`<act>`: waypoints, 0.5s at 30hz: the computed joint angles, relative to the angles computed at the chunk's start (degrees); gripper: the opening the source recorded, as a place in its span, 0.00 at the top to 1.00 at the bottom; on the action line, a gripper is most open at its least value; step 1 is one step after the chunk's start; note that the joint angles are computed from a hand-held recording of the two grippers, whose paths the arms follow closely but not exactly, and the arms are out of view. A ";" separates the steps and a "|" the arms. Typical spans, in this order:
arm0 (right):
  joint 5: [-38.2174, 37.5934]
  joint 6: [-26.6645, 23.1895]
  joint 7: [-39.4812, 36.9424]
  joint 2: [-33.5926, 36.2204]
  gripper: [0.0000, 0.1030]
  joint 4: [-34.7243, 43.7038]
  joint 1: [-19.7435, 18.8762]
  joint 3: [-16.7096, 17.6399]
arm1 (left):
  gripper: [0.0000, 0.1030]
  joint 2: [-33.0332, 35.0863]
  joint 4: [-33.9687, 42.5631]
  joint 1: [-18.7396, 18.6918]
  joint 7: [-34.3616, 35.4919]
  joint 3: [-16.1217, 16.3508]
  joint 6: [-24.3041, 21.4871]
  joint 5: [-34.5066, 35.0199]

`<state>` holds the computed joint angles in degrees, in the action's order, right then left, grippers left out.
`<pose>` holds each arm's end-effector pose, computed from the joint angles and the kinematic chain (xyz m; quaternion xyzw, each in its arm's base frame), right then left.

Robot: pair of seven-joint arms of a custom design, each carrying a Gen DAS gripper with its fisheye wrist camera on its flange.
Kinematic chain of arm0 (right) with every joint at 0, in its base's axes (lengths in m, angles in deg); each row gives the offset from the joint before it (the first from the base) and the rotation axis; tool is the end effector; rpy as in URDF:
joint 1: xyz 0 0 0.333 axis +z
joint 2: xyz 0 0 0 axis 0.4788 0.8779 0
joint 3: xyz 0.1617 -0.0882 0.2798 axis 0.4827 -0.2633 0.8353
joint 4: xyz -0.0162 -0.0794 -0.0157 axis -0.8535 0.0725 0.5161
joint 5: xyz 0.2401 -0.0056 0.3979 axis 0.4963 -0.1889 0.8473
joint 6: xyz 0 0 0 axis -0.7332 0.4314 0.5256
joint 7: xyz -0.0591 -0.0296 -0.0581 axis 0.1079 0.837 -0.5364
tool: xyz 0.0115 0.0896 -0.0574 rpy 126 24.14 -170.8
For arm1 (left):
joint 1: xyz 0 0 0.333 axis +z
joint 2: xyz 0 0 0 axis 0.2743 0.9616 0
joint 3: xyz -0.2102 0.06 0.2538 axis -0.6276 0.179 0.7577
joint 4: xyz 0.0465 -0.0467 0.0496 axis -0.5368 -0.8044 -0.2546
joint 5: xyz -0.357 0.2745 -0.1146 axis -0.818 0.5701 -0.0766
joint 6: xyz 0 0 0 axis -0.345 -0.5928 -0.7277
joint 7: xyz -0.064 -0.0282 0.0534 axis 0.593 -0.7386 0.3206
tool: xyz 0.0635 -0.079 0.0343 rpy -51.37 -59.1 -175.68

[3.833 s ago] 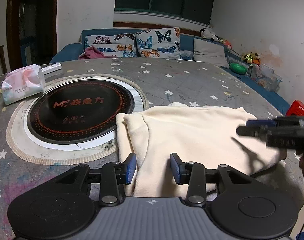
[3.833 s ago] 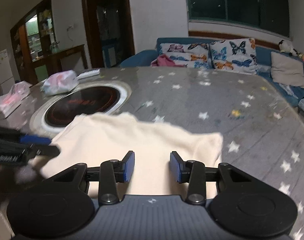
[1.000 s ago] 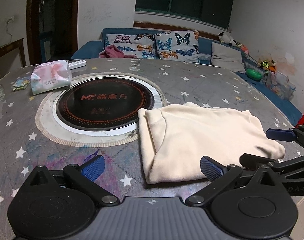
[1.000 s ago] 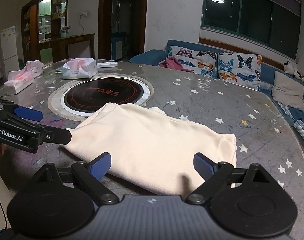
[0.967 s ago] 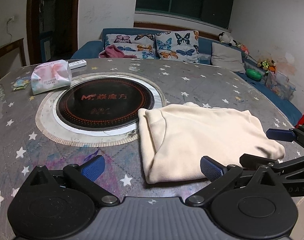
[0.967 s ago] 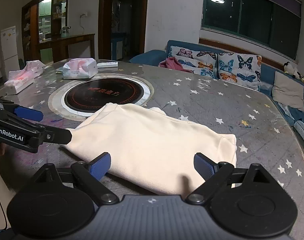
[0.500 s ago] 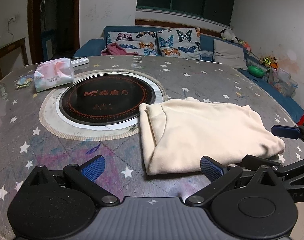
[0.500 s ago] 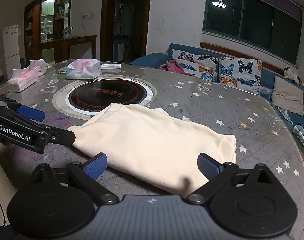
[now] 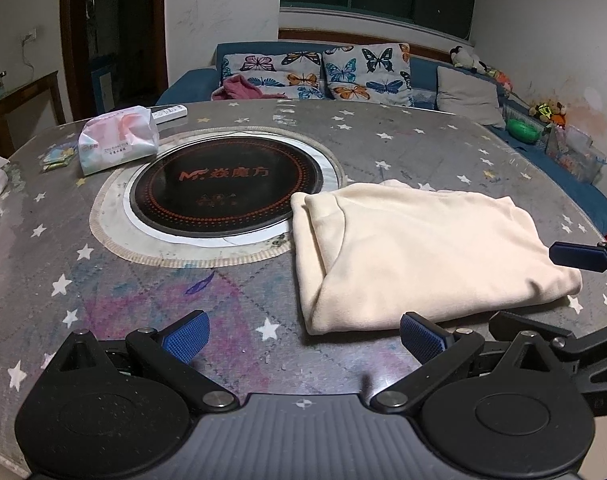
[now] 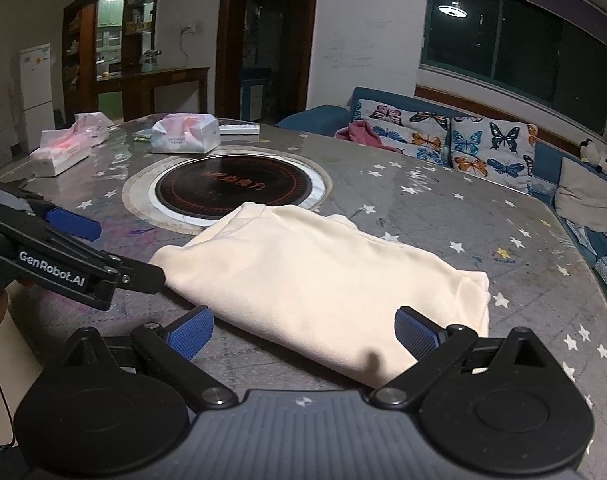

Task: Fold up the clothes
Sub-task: 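Open both grippers and hold them beside the folded cream shirt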

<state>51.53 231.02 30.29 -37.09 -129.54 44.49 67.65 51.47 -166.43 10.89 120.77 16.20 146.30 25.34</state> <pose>0.6183 0.1105 0.5030 -0.7400 0.4943 -0.2896 0.3526 0.7030 -0.1344 0.4728 -0.5847 0.7067 -0.3239 0.2318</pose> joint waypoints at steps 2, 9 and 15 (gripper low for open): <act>0.28 -0.31 -0.79 0.04 0.04 0.12 0.20 0.03 | 0.00 0.13 0.19 0.02 -0.06 0.07 -0.21 -0.03; 0.91 -1.38 -2.37 0.48 0.04 0.94 0.22 0.57 | 0.00 0.64 0.91 -0.01 -0.61 0.43 -1.04 0.65; 1.15 -2.58 -3.45 1.18 0.04 1.88 -0.33 1.41 | 0.00 1.46 1.95 0.39 -0.66 0.46 -1.73 0.36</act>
